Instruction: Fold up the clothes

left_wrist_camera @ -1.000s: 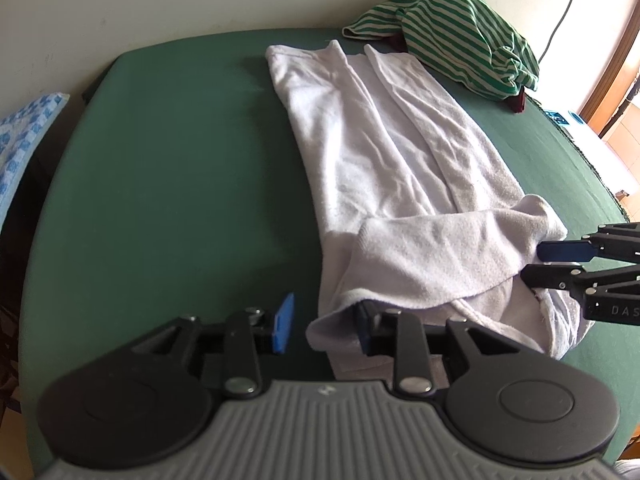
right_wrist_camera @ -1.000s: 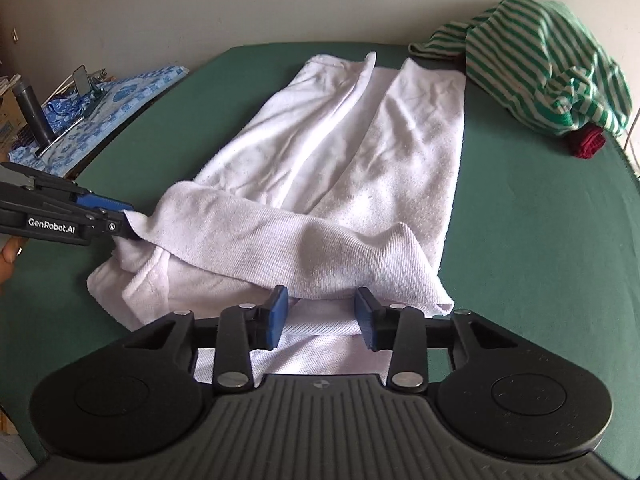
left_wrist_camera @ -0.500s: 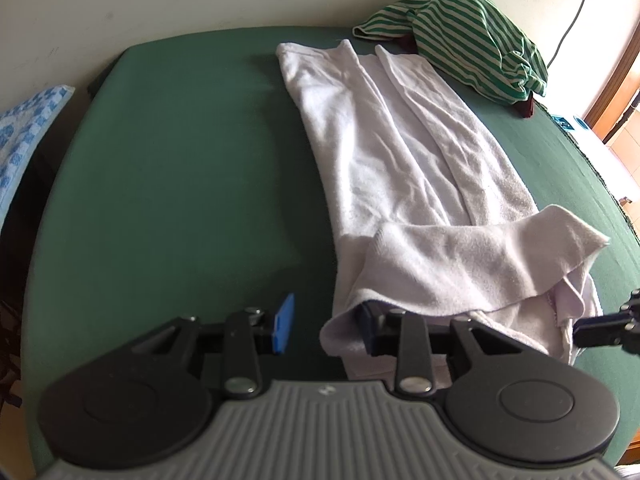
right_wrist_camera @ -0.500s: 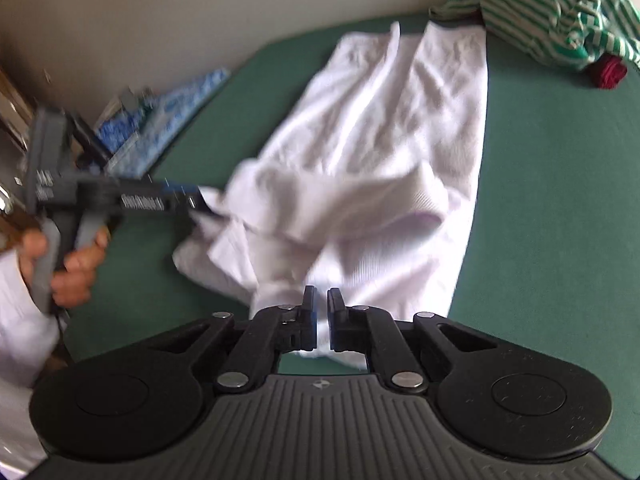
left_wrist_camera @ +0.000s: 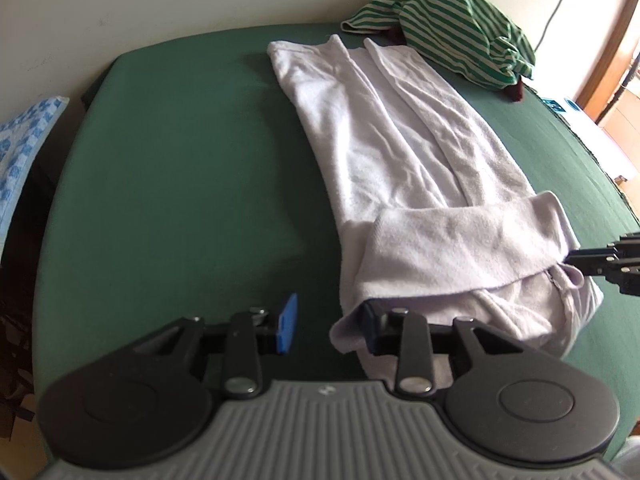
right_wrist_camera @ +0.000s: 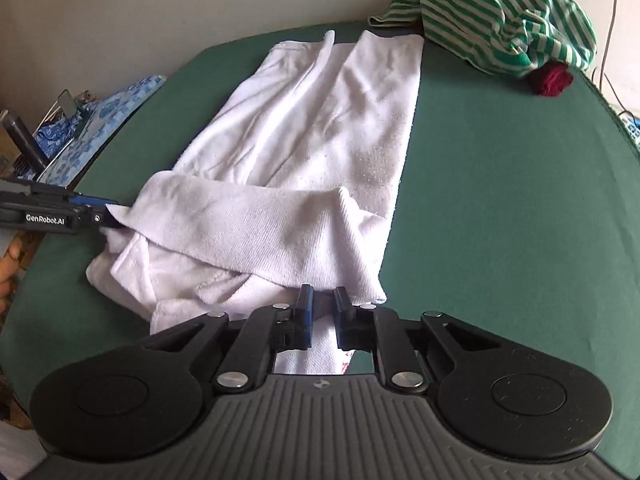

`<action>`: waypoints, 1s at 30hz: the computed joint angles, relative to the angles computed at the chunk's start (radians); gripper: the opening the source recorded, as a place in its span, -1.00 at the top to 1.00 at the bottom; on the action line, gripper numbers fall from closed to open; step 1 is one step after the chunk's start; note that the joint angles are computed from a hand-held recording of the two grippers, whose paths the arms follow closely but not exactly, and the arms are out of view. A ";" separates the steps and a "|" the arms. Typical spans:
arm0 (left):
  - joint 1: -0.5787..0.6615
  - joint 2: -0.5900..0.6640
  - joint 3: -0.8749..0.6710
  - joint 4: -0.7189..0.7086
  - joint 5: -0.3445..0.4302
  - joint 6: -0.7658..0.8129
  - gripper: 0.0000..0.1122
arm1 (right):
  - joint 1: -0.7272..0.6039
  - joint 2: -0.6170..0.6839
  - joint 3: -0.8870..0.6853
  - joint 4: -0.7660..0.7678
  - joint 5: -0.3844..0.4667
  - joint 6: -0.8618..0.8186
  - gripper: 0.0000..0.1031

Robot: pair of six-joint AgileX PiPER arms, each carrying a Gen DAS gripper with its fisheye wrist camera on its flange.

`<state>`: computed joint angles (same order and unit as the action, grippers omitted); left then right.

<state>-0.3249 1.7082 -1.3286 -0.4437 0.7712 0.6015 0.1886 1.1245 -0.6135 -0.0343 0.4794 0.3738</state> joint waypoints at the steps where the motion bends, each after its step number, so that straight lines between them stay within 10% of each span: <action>1: 0.025 -0.029 0.018 -0.043 0.015 0.067 0.14 | 0.013 -0.013 -0.004 -0.048 0.018 0.042 0.74; 8: 0.041 -0.077 0.003 -0.299 0.065 0.237 0.15 | 0.010 -0.043 -0.008 -0.105 -0.110 0.104 0.70; 12: -0.058 0.070 -0.060 -0.210 0.066 0.112 0.33 | -0.027 0.093 -0.041 0.016 -0.157 0.027 0.70; 20: -0.056 0.135 -0.117 -0.159 0.095 0.087 0.01 | -0.144 0.081 -0.026 0.430 -0.100 -0.374 0.43; 30: -0.042 0.338 -0.522 -0.033 0.285 -0.015 -0.01 | -0.311 0.192 -0.212 0.542 0.100 -0.634 0.43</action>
